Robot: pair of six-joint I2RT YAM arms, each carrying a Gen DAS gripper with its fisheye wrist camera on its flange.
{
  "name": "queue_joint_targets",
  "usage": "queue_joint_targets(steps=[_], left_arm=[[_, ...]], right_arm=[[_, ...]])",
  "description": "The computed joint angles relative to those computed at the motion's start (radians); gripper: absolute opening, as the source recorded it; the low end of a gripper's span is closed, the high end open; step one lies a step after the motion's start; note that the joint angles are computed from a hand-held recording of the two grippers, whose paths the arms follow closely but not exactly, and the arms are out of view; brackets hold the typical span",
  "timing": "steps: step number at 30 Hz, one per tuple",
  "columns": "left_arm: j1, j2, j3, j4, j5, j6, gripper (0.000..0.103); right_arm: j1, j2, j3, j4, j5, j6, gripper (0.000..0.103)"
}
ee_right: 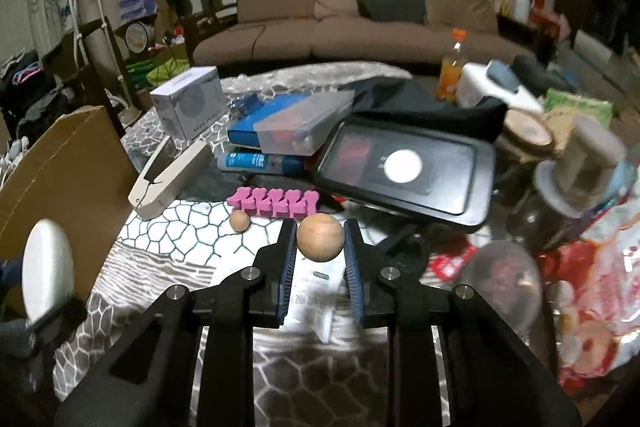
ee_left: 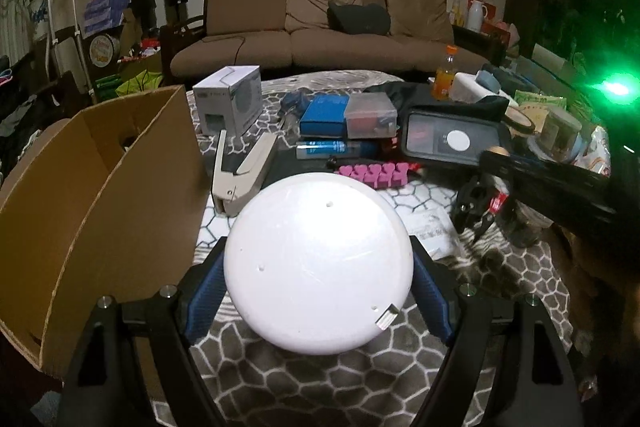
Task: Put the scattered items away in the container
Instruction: 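Carry the disc in the left tool and wooden ball in the right tool to the box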
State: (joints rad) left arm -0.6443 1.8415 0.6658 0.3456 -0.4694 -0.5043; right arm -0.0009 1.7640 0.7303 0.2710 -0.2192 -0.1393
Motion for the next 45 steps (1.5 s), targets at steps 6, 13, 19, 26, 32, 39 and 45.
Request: queue_joint_targets(steps=[6, 13, 19, 26, 32, 39, 45], left_arm=[[-0.021, -0.039, -0.004, 0.004, -0.039, 0.017, 0.082], [-0.026, -0.094, -0.037, 0.022, -0.076, 0.039, 0.082], [-0.012, -0.134, -0.059, 0.029, -0.086, 0.054, 0.082], [0.024, -0.276, -0.126, 0.016, -0.099, 0.081, 0.082], [0.121, -0.487, -0.215, -0.040, 0.005, 0.096, 0.082], [0.269, -0.705, -0.295, -0.123, 0.021, 0.162, 0.082], [0.479, -0.798, -0.321, -0.195, 0.129, 0.222, 0.082]], right_arm=[[-0.081, -0.265, -0.164, -0.037, -0.067, 0.053, 0.022], [-0.050, -0.419, -0.274, -0.113, 0.021, 0.028, 0.022], [0.014, -0.489, -0.285, -0.130, 0.056, 0.035, 0.022], [0.114, -0.597, -0.271, -0.178, 0.083, 0.071, 0.022], [0.264, -0.638, -0.247, -0.184, 0.192, 0.081, 0.022], [0.488, -0.551, -0.149, -0.181, 0.306, 0.123, 0.022], [0.654, -0.427, -0.045, -0.155, 0.382, 0.128, 0.022]])
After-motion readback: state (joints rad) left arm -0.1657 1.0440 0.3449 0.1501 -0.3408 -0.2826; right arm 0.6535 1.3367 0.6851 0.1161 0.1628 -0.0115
